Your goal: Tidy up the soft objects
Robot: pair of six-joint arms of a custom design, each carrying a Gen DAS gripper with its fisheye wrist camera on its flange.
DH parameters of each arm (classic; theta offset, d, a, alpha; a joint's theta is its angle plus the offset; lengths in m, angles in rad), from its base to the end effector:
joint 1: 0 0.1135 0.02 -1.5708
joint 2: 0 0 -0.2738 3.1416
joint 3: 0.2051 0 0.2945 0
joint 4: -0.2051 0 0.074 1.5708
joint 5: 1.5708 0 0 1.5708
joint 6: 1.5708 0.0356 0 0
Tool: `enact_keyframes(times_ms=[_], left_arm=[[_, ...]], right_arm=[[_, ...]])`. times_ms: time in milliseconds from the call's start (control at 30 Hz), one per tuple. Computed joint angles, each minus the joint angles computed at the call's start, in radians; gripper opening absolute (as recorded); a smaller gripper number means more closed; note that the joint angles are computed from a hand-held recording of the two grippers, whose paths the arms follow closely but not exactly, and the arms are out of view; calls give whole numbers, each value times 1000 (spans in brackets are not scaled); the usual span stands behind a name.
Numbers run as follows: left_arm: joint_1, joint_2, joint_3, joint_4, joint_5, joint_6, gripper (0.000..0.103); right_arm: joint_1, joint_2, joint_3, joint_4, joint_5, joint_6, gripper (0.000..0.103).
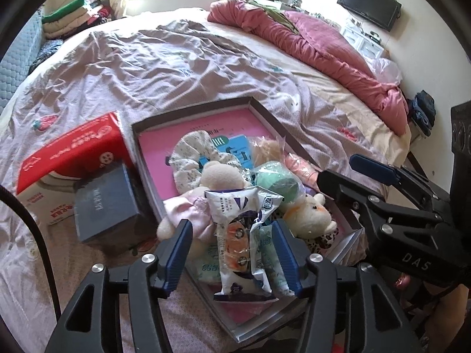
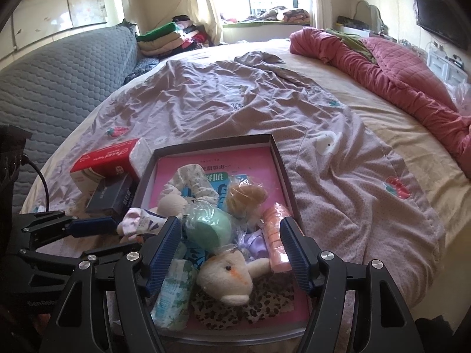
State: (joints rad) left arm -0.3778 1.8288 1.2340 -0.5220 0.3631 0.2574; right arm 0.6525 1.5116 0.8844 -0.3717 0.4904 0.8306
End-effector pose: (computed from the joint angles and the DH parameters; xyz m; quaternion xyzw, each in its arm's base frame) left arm 0.3758 -0.1627 0.1699 0.3379 0.8977 -0.1889 0.2104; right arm 0.2720 0.1867 0.1775 0.1510 0.9209 0.0131 0.3591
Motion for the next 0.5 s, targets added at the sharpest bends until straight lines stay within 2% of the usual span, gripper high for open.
enact_keyframes(times_ms=[67,367,500], left_arm=[[8,-35,-24,13,-12,-6,60],[48,-201,-126,23,-77,-6,72],[75,-284,-173,19,-96,-8,73]], right_arm=[[18,-12,6,-13,17,7,77],[133,-70,35,-93,108,78,78],[202,-84,62,-140,155,111,80]])
